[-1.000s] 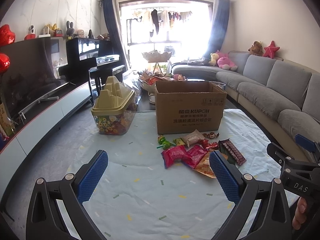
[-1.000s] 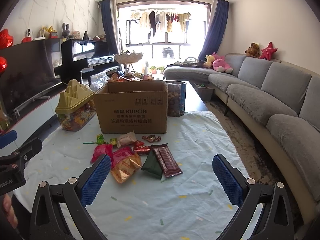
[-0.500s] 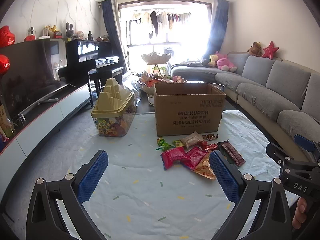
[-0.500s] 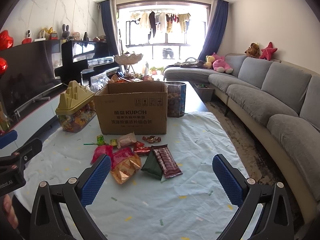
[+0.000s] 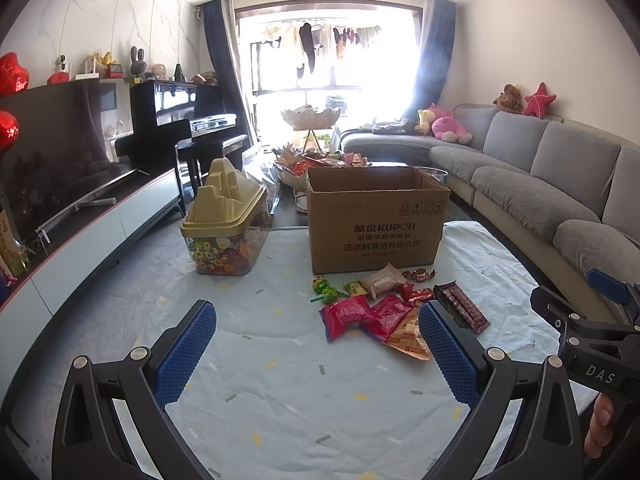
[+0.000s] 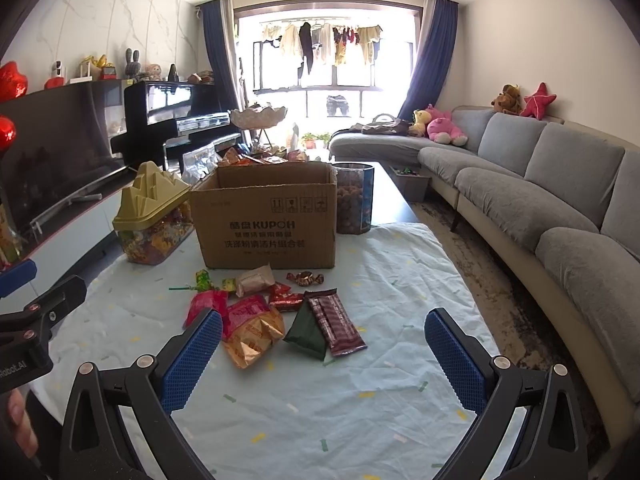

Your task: Organize snacks

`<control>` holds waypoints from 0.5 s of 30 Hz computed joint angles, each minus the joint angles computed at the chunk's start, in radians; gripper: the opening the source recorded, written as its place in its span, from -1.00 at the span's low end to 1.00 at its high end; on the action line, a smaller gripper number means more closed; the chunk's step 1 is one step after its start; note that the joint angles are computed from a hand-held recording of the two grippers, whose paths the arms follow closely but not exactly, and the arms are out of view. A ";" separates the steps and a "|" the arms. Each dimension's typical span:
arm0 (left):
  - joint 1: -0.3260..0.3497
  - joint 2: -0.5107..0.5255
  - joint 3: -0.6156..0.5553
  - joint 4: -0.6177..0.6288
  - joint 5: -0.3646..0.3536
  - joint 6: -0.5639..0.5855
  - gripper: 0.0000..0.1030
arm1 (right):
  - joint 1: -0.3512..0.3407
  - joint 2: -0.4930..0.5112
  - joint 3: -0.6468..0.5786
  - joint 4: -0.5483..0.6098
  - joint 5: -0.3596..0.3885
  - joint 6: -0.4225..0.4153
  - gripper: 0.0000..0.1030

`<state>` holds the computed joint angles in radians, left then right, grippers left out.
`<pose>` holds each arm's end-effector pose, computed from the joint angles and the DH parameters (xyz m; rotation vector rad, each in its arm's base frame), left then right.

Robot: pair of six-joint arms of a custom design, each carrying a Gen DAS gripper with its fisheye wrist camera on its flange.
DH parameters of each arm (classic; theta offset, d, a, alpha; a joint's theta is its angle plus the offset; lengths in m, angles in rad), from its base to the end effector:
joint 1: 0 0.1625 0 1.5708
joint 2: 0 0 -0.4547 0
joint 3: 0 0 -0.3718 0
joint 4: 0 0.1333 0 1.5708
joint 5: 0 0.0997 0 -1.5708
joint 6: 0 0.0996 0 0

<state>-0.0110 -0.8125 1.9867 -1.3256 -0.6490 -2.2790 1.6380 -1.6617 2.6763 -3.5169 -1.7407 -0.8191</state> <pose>-0.4142 -0.2081 0.0420 0.1007 1.8422 -1.3018 0.1359 -0.2848 0.3210 0.9531 -2.2520 1.0658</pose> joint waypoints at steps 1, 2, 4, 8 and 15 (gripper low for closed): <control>-0.001 0.000 0.001 -0.001 0.000 0.000 1.00 | 0.000 0.001 0.001 -0.003 0.000 0.000 0.99; 0.000 0.000 0.001 -0.001 -0.001 0.000 1.00 | 0.008 0.006 -0.003 -0.003 -0.007 0.004 0.99; 0.001 0.000 0.000 -0.003 0.001 0.003 1.00 | 0.013 0.008 -0.006 0.000 -0.009 0.007 0.99; 0.003 0.001 0.000 -0.008 0.003 0.007 1.00 | 0.018 0.006 -0.006 0.003 -0.014 0.009 0.99; 0.010 0.003 0.015 -0.057 0.006 0.037 1.00 | 0.013 0.002 -0.006 0.010 -0.013 0.009 0.99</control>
<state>-0.0007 -0.8095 2.0014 -1.3831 -0.6432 -2.2415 1.6510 -1.6600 2.6700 -3.5068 -1.7536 -0.8104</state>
